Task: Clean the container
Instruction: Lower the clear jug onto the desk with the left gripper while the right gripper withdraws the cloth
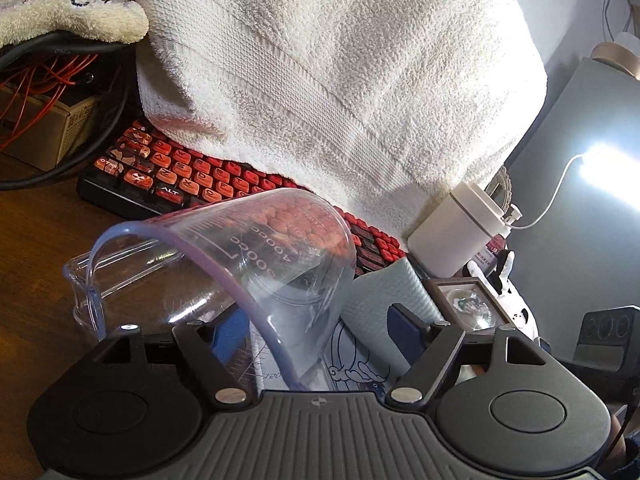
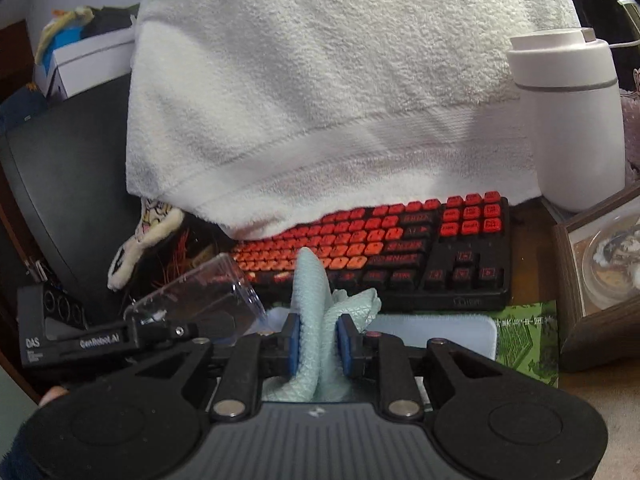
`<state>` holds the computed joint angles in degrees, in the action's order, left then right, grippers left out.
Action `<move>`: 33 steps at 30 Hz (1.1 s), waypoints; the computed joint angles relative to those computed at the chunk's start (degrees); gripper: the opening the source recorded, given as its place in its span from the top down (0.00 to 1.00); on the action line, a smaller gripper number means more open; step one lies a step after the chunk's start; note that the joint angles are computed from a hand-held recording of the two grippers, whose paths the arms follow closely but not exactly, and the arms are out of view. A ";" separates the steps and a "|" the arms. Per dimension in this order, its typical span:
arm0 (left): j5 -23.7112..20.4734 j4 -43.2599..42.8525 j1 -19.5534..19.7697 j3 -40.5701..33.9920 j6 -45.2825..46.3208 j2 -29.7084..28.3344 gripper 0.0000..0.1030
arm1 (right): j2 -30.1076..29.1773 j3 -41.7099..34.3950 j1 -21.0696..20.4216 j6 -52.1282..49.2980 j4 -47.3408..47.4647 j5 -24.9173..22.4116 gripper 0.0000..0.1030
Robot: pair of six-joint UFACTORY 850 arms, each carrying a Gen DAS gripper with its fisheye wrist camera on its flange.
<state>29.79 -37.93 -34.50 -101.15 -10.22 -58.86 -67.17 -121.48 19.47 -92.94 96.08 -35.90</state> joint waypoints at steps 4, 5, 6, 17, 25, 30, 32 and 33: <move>-0.20 3.32 0.23 0.32 -2.52 0.15 0.20 | -0.83 -0.81 0.58 2.03 -1.99 1.49 0.65; -0.27 4.84 0.32 0.51 -3.69 0.26 0.17 | -0.56 -0.29 0.63 1.93 -1.78 1.64 0.55; -0.23 6.30 0.40 0.71 -4.89 0.35 0.14 | -0.51 -0.13 0.61 1.53 -1.25 1.56 0.48; -0.97 3.71 0.07 0.54 -1.99 0.58 0.01 | 3.37 6.67 -0.37 -7.81 7.08 0.05 0.18; -2.10 -2.21 -0.08 1.37 1.16 1.71 0.01 | 5.32 10.31 -1.12 -10.86 9.23 -2.95 0.18; 0.75 -5.53 -1.27 3.15 6.87 2.83 0.01 | 6.12 11.71 -1.24 -13.25 10.42 -4.14 0.18; 1.88 -7.43 -1.99 3.90 9.64 3.39 0.01 | 6.53 12.40 -1.33 -14.09 10.82 -4.77 0.18; 2.40 -9.06 -2.44 4.27 11.60 3.67 0.01 | 6.79 12.83 -1.38 -14.43 11.07 -5.02 0.18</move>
<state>32.19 -46.99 -36.94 -96.88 1.38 -55.19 -60.38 -108.65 18.08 -107.37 107.15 -40.92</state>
